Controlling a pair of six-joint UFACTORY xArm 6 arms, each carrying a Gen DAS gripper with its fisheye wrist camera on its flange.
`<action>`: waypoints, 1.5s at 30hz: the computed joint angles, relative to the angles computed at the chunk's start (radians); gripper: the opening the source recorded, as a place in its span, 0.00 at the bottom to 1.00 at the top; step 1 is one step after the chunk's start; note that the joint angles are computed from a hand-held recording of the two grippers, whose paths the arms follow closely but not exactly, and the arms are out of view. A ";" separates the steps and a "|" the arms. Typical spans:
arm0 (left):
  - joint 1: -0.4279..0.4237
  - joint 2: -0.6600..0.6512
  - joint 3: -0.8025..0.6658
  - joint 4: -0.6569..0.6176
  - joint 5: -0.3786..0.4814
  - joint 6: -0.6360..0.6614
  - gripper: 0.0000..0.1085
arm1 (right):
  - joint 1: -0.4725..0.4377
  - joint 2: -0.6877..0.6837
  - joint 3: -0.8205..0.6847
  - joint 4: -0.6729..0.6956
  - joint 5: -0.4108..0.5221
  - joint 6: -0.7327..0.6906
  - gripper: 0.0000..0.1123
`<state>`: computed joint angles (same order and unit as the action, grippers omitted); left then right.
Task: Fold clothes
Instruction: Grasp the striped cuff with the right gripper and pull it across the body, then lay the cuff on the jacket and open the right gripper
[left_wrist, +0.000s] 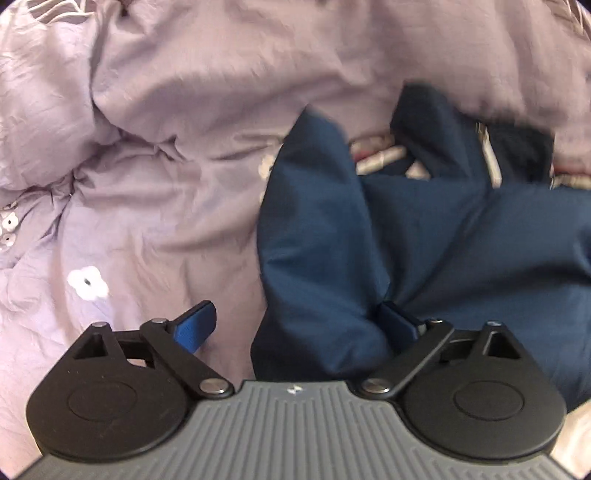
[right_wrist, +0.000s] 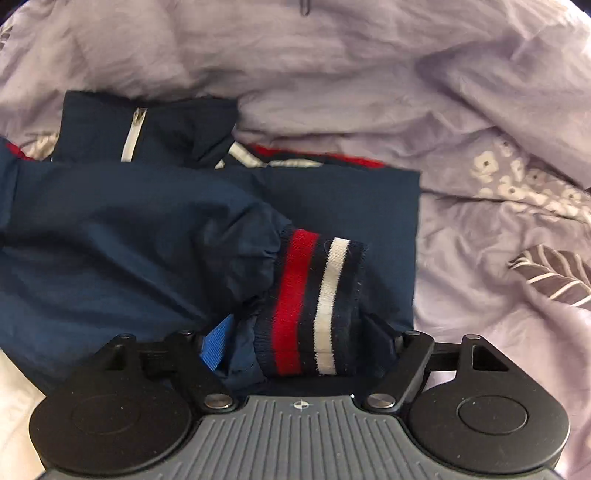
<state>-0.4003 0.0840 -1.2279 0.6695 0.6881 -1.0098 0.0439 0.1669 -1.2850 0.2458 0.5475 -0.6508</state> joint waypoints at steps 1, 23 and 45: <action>0.004 -0.013 0.004 0.038 -0.022 -0.016 0.85 | 0.001 -0.014 0.002 0.011 -0.002 -0.030 0.66; -0.119 -0.071 0.022 -0.212 0.343 0.211 0.89 | 0.008 -0.190 0.104 -0.138 0.302 -0.229 0.81; -0.621 -0.323 -0.049 -0.405 0.726 -0.190 0.86 | -0.142 -0.838 0.353 -0.109 0.782 -0.461 0.84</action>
